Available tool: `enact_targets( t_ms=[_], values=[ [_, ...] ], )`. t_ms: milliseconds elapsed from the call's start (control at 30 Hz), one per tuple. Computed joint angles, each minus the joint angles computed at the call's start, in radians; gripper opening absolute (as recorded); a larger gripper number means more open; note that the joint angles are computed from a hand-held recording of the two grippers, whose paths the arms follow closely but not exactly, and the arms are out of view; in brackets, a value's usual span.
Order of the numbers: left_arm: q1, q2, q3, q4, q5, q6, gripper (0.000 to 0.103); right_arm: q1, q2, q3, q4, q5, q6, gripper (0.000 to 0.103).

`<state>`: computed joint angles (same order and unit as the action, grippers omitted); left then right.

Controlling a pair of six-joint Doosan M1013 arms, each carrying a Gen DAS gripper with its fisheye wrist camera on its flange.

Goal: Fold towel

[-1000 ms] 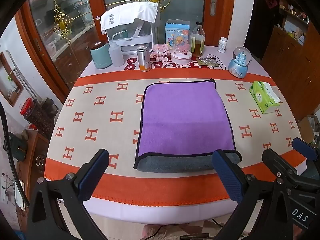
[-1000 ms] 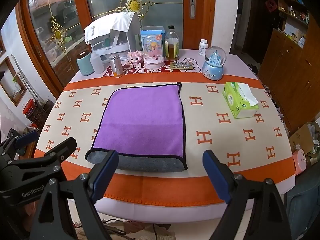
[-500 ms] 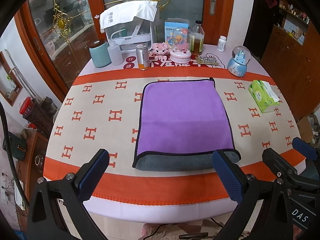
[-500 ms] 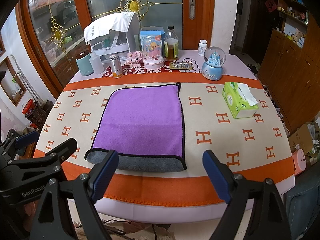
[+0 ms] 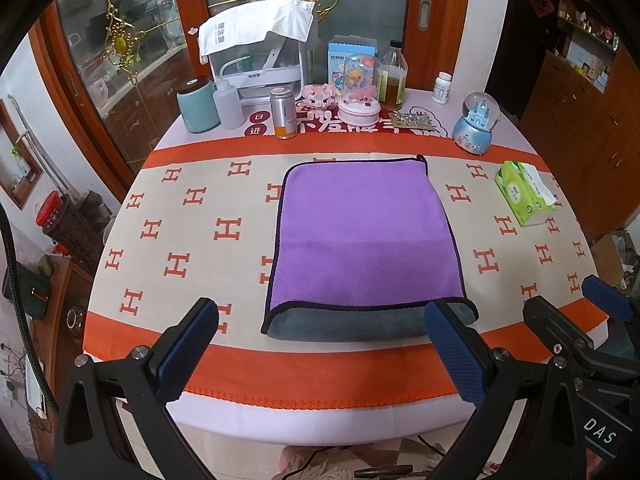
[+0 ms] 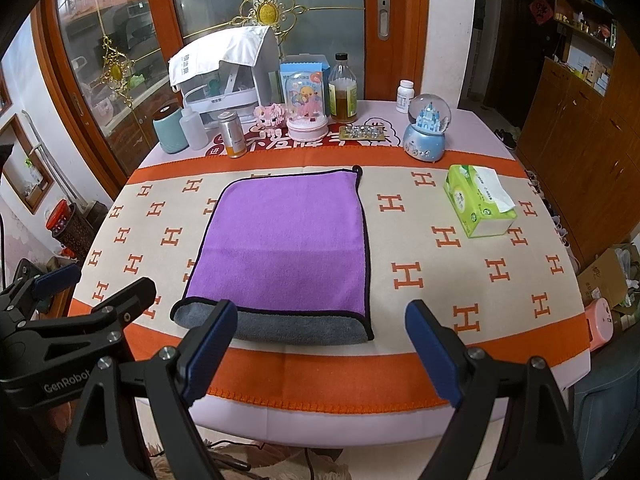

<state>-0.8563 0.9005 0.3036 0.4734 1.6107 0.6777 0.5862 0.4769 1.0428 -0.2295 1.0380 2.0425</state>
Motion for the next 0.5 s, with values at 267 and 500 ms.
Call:
enact_targets(
  t_ms=[267,500],
  values=[
    [0.002,-0.006,0.011,-0.002,-0.004,-0.002,0.102,0.001,0.001,0.003,-0.001,-0.004,0.002,0.087],
    [0.003,-0.015,0.029,-0.003,-0.013,-0.007,0.102,0.000,0.001,-0.002,0.001,0.001,-0.001,0.087]
  ],
)
